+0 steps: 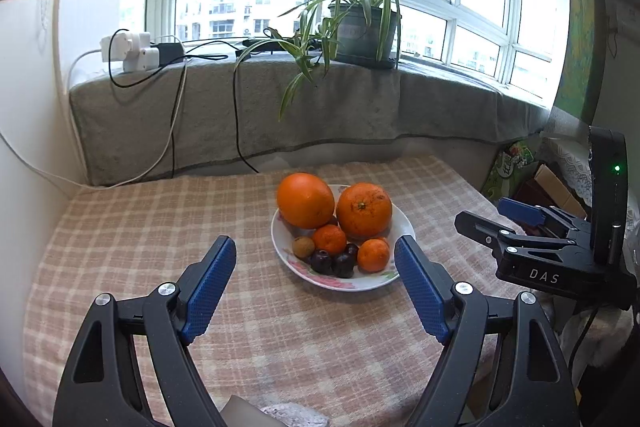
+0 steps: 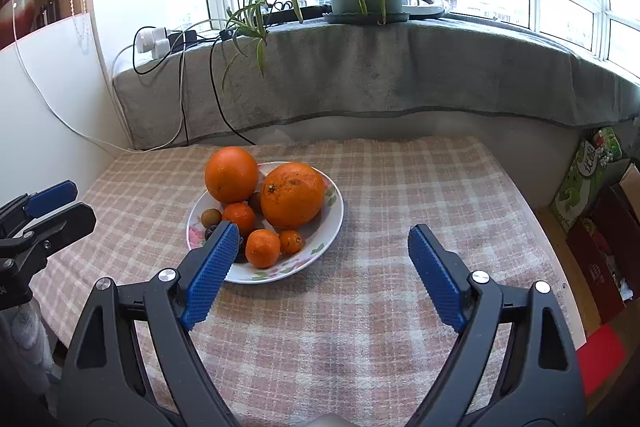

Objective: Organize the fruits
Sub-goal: 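Withdraw both tools from the plate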

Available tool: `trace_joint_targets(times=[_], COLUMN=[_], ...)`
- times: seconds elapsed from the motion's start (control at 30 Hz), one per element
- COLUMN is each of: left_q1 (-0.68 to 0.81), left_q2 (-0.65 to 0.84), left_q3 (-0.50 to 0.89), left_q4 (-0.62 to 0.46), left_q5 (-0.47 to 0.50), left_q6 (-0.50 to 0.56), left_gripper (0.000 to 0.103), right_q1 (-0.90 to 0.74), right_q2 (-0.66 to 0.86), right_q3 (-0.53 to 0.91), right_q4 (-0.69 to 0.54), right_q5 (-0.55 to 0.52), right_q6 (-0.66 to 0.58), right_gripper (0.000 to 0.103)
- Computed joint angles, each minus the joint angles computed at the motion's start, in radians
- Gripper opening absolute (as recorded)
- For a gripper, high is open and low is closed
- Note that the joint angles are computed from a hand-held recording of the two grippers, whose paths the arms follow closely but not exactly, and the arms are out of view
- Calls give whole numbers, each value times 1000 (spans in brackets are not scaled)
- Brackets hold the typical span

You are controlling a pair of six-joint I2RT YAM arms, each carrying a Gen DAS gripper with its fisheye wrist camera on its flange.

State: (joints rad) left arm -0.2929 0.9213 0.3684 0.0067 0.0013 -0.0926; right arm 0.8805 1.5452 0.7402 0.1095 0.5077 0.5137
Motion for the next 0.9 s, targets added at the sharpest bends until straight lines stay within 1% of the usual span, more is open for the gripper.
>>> trace_joint_targets(times=[0.23, 0.63, 0.9], left_q1=[3, 18, 33], left_q2=[9, 37, 51], left_q3=[4, -6, -3], left_q4=[0, 39, 40], left_q5=[4, 10, 23], left_q6=[0, 12, 15], left_gripper=[82, 82, 82], right_q1=[-4, -10, -17], right_q2=[6, 23, 40], right_q3=[0, 4, 4], right_q4=[5, 13, 20], right_q5=[-15, -30, -37], right_q6=[-3, 2, 9], right_gripper=[89, 89, 89])
